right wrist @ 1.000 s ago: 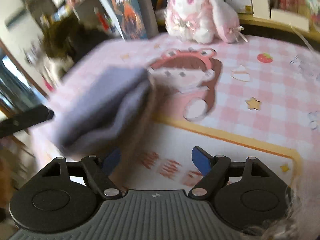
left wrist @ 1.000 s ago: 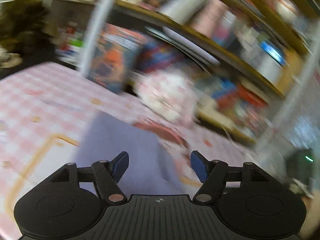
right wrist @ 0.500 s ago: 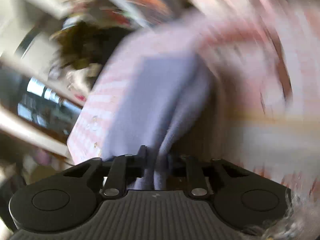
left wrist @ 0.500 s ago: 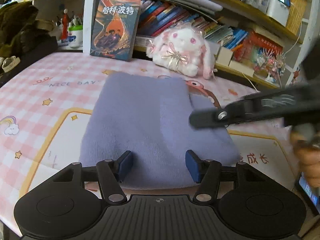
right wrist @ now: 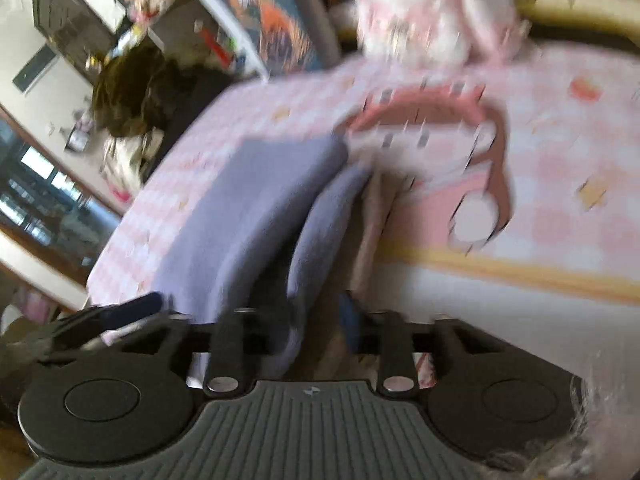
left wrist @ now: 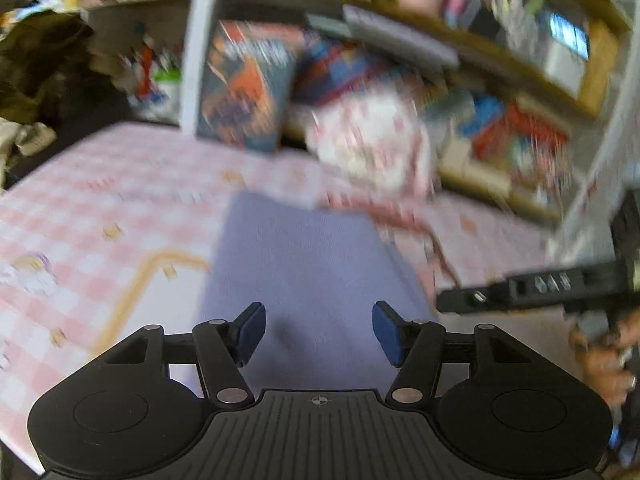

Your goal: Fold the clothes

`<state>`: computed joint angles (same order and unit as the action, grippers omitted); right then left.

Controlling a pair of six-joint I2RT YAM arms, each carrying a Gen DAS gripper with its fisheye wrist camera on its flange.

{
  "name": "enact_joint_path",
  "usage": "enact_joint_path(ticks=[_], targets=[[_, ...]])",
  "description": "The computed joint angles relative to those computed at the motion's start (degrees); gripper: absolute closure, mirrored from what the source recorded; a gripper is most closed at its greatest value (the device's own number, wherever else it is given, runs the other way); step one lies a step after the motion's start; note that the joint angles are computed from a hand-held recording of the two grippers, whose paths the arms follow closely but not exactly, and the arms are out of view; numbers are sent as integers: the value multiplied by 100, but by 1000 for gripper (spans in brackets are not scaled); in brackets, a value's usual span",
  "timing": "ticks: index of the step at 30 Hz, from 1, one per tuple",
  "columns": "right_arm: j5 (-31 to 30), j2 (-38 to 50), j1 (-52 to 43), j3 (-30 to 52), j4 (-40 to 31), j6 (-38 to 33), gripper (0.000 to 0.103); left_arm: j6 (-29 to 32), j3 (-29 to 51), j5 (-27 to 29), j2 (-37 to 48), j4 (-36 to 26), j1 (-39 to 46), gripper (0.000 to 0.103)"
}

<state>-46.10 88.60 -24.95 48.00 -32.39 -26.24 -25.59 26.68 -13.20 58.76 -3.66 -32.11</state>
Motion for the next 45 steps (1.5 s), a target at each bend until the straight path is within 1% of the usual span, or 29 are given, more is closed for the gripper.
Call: enact_joint_path(ticks=[2,4,5,6,9,10,11,12,13,14,15,16,17,18,19,20,22,24,25,27,30,32,34,37,38,40,41,42,45], targets=[[-188,-148,-47,1,155,103,57,44,33,-2,-114,26,206,44],[-431,-232,-45,42,200,152,54,124,87,5,-66,56,332,44],[-583,-183,-28,119,22,30,49,159,112,12,-11,74,367,44],[-708,-42,56,228,-215,-107,48,178,127,28,64,99,377,44],[-573,261,386,365,-569,-52,49,202,148,157,371,172,321,44],[-455,314,521,341,-511,101,49,223,164,188,494,168,291,45],[-289,345,678,258,-334,364,53,248,184,227,633,149,267,45],[-115,437,817,256,-230,643,58,297,196,232,769,124,236,45],[-55,490,892,225,-81,919,61,380,165,112,815,167,146,46],[-7,540,957,201,49,1167,76,462,137,-7,863,210,57,46],[-106,520,926,191,23,1125,91,521,117,-89,893,232,-5,46],[-207,480,890,171,2,1067,91,506,94,-35,840,218,23,44],[-349,200,809,22,67,825,91,447,29,145,733,239,122,42],[-682,-176,680,-177,61,331,92,395,0,379,680,253,261,41],[-898,-401,563,-246,-152,-115,92,365,-17,532,663,269,351,43],[-855,-522,531,-329,-172,-250,92,404,-12,484,726,295,310,43],[-210,-280,647,-443,206,221,92,478,-11,401,836,376,185,42],[5,507,680,-296,398,601,92,467,42,207,885,307,59,42],[-141,603,605,-271,396,603,92,468,60,176,895,277,35,42],[-66,516,634,-231,260,445,91,467,53,184,893,289,45,42],[48,418,705,-273,310,358,90,437,78,96,923,272,0,42],[95,271,714,-309,296,281,89,359,148,-36,950,192,-72,42],[150,67,698,-336,236,150,82,266,218,-181,960,103,-149,42],[136,-265,537,-384,90,-151,68,0,294,-551,798,-92,-349,39],[99,-351,455,-378,-1,-268,61,-73,281,-699,699,-124,-442,37],[19,-520,252,-373,-211,-518,53,-189,272,-877,544,-205,-567,36],[42,-603,170,-379,-275,-587,45,-265,284,-974,474,-277,-648,36],[65,-681,86,-383,-341,-659,40,-340,302,-1074,414,-354,-736,36],[195,-751,-163,-377,-584,-918,35,-583,338,-1374,257,-590,-1027,32]])
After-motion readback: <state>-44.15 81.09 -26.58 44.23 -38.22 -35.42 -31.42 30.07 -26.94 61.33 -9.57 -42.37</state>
